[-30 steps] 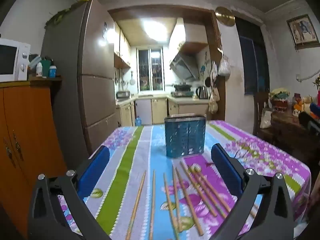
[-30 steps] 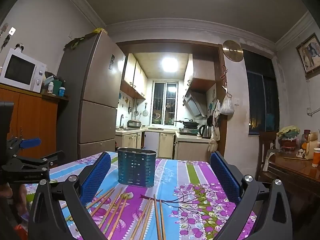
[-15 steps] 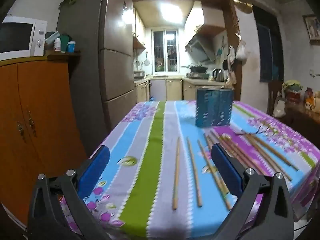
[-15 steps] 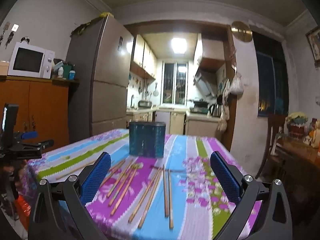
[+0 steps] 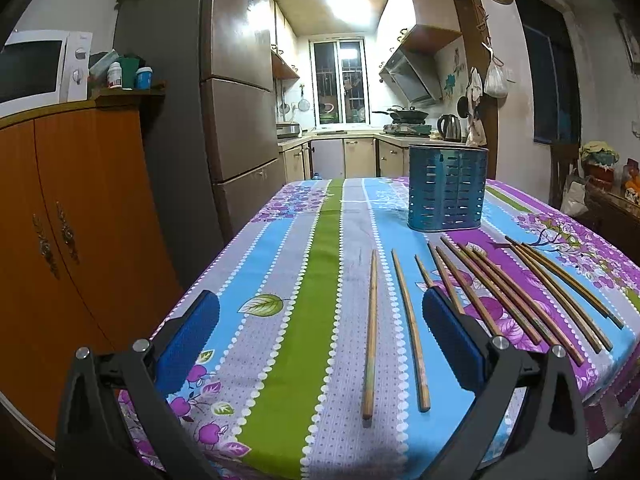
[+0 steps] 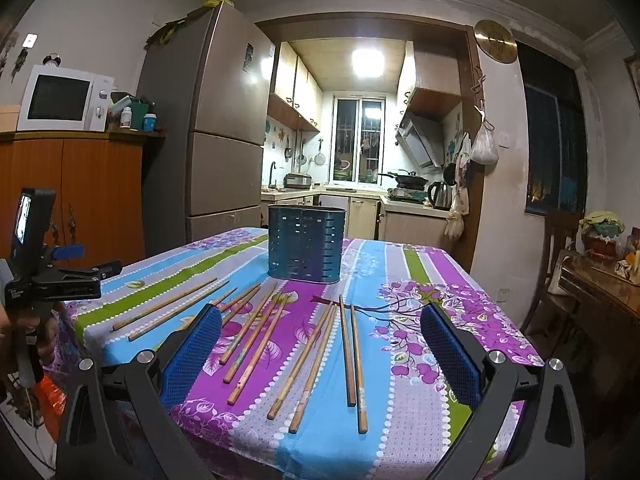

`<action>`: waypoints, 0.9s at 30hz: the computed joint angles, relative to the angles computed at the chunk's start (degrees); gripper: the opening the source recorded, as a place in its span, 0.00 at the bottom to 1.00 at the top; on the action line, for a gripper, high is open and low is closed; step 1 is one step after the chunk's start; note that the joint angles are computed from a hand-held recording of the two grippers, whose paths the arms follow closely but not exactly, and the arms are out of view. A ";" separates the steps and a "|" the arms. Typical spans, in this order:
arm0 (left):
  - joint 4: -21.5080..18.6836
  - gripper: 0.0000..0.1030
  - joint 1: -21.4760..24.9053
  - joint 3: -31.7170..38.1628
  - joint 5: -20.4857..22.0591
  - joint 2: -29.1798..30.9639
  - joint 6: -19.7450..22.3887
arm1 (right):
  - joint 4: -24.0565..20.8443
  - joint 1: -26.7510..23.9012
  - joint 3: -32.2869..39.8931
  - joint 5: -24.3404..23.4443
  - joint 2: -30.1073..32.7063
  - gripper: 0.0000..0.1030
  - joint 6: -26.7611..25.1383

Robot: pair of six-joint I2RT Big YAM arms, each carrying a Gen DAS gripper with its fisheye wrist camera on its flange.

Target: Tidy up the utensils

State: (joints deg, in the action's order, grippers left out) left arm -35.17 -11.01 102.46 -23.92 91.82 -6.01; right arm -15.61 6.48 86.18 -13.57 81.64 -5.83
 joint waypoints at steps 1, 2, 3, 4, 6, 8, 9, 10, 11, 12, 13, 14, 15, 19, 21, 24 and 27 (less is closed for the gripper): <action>-0.31 0.95 -0.06 0.37 -0.07 0.24 -0.07 | -0.13 -0.05 0.14 -0.08 0.05 0.97 -0.15; -0.36 0.95 -0.04 0.42 0.02 0.25 -0.04 | -0.18 0.04 0.19 0.01 0.07 0.97 -0.43; -0.65 0.95 -0.14 0.77 -0.06 0.41 -0.13 | -0.51 -0.03 0.58 -0.08 0.19 0.97 -0.65; -0.76 0.95 -0.19 0.94 -0.05 0.50 -0.16 | -0.46 0.03 0.63 -0.03 0.20 0.97 -0.92; -0.94 0.95 -0.30 1.19 -0.13 0.61 -0.09 | -0.45 -0.01 0.79 -0.20 0.29 0.97 -0.95; -1.09 0.95 -0.51 1.43 -0.35 0.72 -0.15 | -0.35 -0.08 0.89 -0.33 0.38 0.97 -0.84; -1.14 0.95 -0.53 1.50 -0.41 0.74 -0.06 | -0.40 -0.08 0.98 -0.41 0.43 0.97 -0.76; -1.20 0.95 -0.52 1.55 -0.37 0.75 -0.07 | -0.34 -0.02 0.95 -0.41 0.41 0.97 -0.77; -1.32 0.95 -0.54 1.68 -0.41 0.82 -0.11 | -0.18 0.18 0.77 -0.20 0.30 0.97 -0.79; -1.21 0.95 -0.61 1.60 -0.57 0.85 -0.09 | -0.22 0.17 0.80 -0.32 0.32 0.97 -0.82; -1.30 0.95 -0.63 1.64 -0.55 0.88 -0.04 | -0.39 0.13 0.92 -0.45 0.39 0.97 -0.83; -1.43 0.95 -0.68 1.75 -0.60 0.95 -0.01 | -0.38 0.08 0.92 -0.55 0.44 0.97 -0.85; -1.37 0.95 -0.71 1.75 -0.62 0.98 0.00 | -0.34 0.02 0.86 -0.63 0.42 0.97 -0.86; -1.50 0.95 -0.80 2.16 -0.59 1.25 0.08 | -0.18 0.06 0.84 -0.70 0.40 0.97 -1.06; -1.35 0.95 -0.86 2.12 -0.70 1.26 0.24 | 0.14 -0.02 0.69 -0.77 0.36 0.97 -1.33; -1.03 0.95 -0.70 1.77 -0.72 1.11 0.34 | 0.24 -0.53 0.25 -0.89 0.25 0.97 -1.71; -1.45 0.95 -0.39 1.73 -0.75 1.30 0.18 | 0.01 -0.94 0.07 -0.96 0.30 0.97 -1.69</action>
